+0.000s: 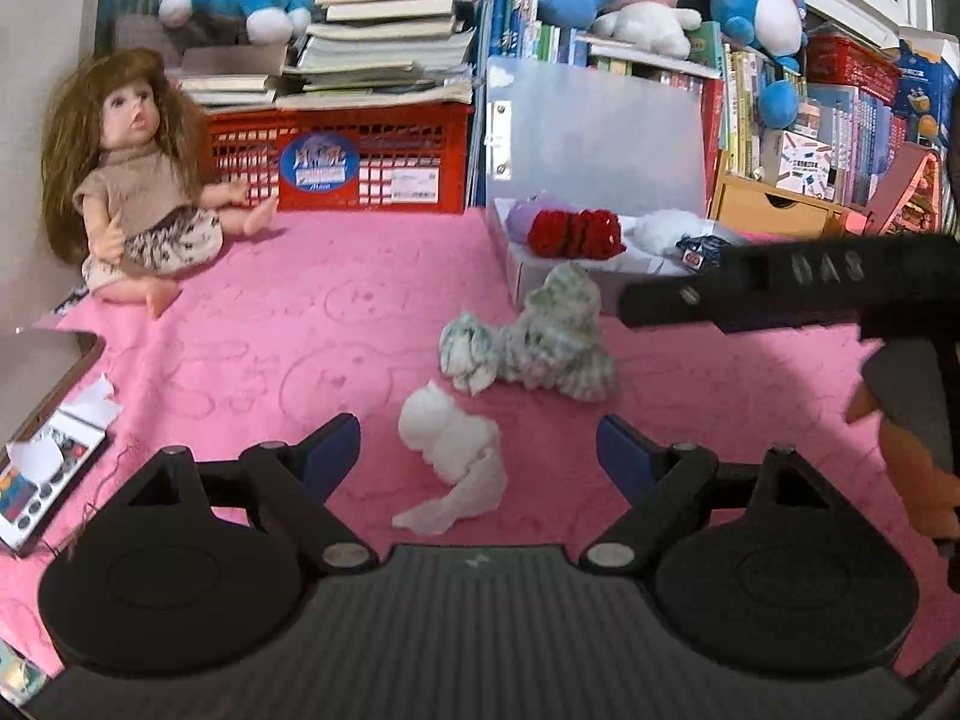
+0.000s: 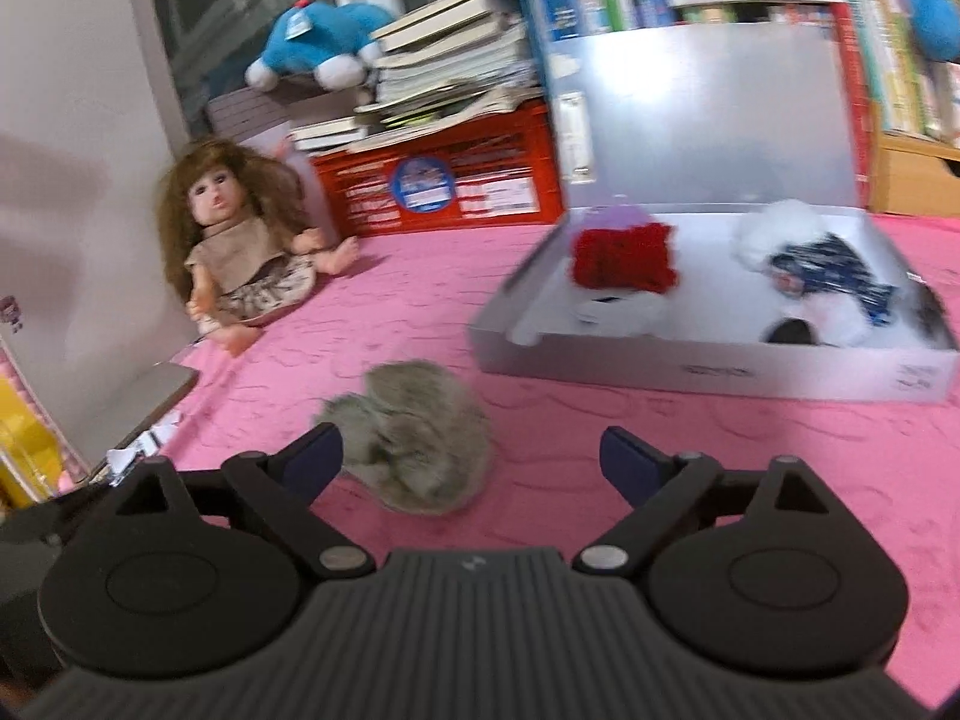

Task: Organize objects
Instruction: 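Grasp the white cloth bundle with the left tool while the right tool grasps the green floral cloth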

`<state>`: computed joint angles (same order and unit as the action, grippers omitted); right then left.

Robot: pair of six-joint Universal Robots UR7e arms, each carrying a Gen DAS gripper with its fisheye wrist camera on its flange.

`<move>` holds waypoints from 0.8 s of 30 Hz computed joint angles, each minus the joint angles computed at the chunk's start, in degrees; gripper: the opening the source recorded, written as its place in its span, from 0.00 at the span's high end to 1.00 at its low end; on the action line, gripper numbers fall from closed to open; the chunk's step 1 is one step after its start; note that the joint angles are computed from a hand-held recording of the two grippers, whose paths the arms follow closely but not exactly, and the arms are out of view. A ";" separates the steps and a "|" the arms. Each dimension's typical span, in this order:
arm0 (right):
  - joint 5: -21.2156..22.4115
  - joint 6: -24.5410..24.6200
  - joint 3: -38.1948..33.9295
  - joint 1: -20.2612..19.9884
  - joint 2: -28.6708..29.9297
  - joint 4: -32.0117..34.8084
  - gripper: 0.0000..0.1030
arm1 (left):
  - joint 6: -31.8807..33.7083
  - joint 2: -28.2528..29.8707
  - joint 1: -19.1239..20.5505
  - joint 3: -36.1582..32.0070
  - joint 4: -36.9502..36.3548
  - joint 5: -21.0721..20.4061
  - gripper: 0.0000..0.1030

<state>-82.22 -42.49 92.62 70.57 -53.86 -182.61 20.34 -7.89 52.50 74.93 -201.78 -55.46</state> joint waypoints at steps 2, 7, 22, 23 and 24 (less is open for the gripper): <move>-0.47 -1.12 -1.31 0.78 1.04 1.40 0.01 | -0.54 0.09 0.31 -0.12 0.39 -0.21 0.19; -4.81 -4.43 -4.59 2.89 4.19 2.72 0.00 | -2.17 0.20 1.01 -0.85 2.97 -0.17 0.44; -8.42 -6.85 -6.01 3.93 5.73 5.94 0.57 | -1.52 0.27 1.49 -1.54 2.85 -0.24 0.70; -7.81 -6.73 -5.66 3.75 5.48 5.60 0.59 | -1.56 0.27 1.43 -1.55 2.89 -0.21 0.70; -7.47 -6.50 -5.51 3.63 5.33 5.35 0.61 | -1.56 0.27 1.43 -1.55 2.89 -0.21 0.70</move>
<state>-89.69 -48.99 87.11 74.20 -48.53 -177.26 18.78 -7.62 53.93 73.38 -198.89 -55.66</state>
